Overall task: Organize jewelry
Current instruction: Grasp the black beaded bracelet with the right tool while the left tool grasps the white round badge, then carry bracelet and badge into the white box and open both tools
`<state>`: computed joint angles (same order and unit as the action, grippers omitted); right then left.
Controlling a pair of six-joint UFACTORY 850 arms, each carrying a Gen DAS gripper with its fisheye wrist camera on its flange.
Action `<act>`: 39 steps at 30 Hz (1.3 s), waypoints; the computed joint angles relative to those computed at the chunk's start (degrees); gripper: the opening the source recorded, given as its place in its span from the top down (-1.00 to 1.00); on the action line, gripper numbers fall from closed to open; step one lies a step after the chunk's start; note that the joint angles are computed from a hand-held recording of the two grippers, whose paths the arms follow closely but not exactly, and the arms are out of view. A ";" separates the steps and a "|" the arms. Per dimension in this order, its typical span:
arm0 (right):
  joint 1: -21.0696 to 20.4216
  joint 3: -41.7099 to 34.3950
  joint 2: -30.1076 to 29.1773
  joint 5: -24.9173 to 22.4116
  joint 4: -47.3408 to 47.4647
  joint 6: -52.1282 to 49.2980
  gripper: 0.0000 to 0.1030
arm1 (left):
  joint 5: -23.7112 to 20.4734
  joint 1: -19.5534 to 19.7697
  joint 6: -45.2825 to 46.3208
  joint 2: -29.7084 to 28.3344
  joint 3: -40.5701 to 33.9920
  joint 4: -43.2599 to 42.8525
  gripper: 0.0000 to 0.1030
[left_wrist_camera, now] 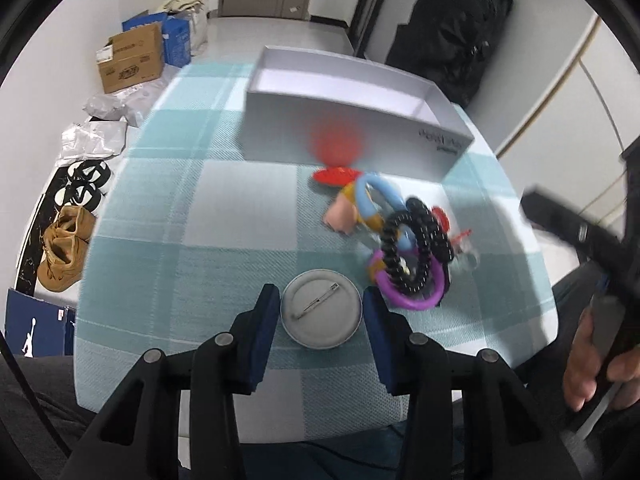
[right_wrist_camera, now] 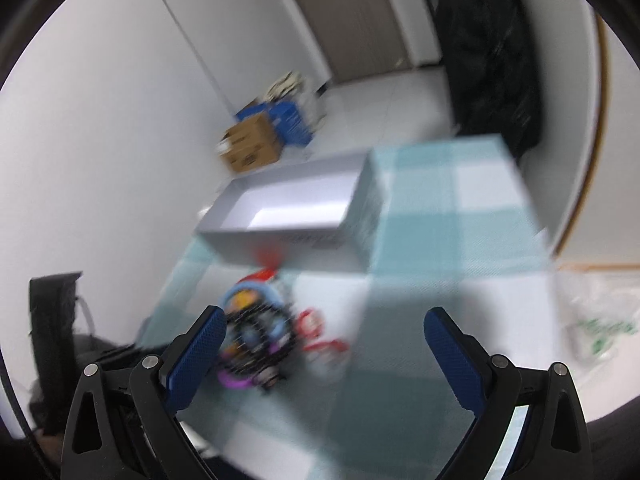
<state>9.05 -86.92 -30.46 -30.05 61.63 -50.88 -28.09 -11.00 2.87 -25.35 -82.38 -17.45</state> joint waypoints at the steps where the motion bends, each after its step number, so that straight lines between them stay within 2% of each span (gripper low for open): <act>1: -0.11 -0.62 -0.66 -2.27 0.48 0.02 -0.90 | 0.44 0.29 0.23 0.34 0.31 -0.93 0.28; 8: 0.99 -2.27 -2.49 -8.08 1.74 -2.73 -0.56 | 2.18 1.13 1.18 0.18 -0.09 -5.17 0.28; 11: 1.95 -3.35 -3.42 -8.98 1.40 -4.03 -0.31 | 2.95 1.46 1.89 0.50 0.24 -6.40 0.28; 19: 4.18 -5.58 -4.97 -7.90 -6.63 -2.19 0.62 | 3.48 2.40 4.66 0.85 0.55 -10.42 0.28; 21: 4.09 -5.39 -4.84 -7.74 -6.46 -2.62 0.74 | 3.69 2.52 4.91 0.91 0.62 -10.95 0.28; 24: 3.85 -4.75 -4.39 -7.30 -4.61 -4.35 0.83 | 3.76 2.58 4.97 0.90 0.71 -11.46 0.28; 30: 2.79 -3.33 -2.85 -9.13 0.39 -8.75 0.84 | 4.27 2.75 4.96 0.92 0.57 -12.33 0.28; 39: 0.07 -3.90 -3.12 -15.80 9.95 -11.42 0.84 | 4.28 3.31 9.06 0.00 -1.54 -17.21 0.28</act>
